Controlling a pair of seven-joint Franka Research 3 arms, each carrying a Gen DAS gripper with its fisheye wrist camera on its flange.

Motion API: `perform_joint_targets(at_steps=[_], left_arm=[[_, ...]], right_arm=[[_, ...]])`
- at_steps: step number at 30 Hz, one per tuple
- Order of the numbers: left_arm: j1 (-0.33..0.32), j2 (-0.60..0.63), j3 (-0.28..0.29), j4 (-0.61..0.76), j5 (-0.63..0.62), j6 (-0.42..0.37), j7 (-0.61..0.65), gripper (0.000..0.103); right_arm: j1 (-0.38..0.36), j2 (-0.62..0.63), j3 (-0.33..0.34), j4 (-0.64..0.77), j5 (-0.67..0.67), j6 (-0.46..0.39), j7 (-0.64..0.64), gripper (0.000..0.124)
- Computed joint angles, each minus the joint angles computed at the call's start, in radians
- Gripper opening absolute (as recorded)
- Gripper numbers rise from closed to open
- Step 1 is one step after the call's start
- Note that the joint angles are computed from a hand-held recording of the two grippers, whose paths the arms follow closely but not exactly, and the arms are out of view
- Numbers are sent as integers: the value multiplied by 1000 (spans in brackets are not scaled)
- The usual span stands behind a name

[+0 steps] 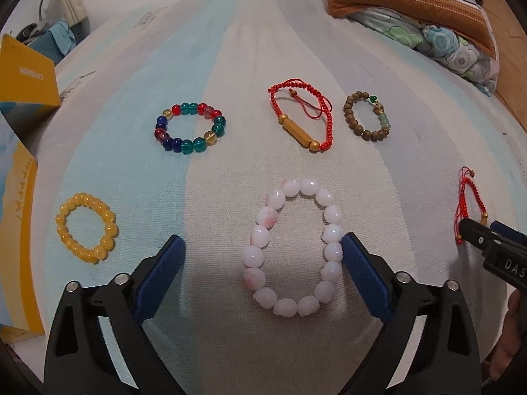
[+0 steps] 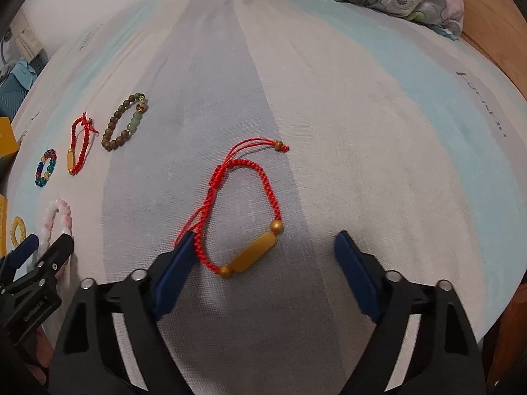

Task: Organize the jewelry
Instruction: 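Grasp the white bead bracelet with the left tool while the right tool grasps the red cord bracelet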

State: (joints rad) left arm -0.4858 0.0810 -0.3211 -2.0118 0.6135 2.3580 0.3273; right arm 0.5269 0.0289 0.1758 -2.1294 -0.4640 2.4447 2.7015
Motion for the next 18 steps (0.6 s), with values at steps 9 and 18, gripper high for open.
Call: perform_joint_targets(at_steps=[9,18], left_arm=[[-3,-19,-5,-9,-19,-16,-1,55],[5,-68,-18,-59,-54,-7,45,22]], right_arm=[[3,-3,2,7,-11,-16,11,45],[5,-6,5,4,-34,-8,29,18]])
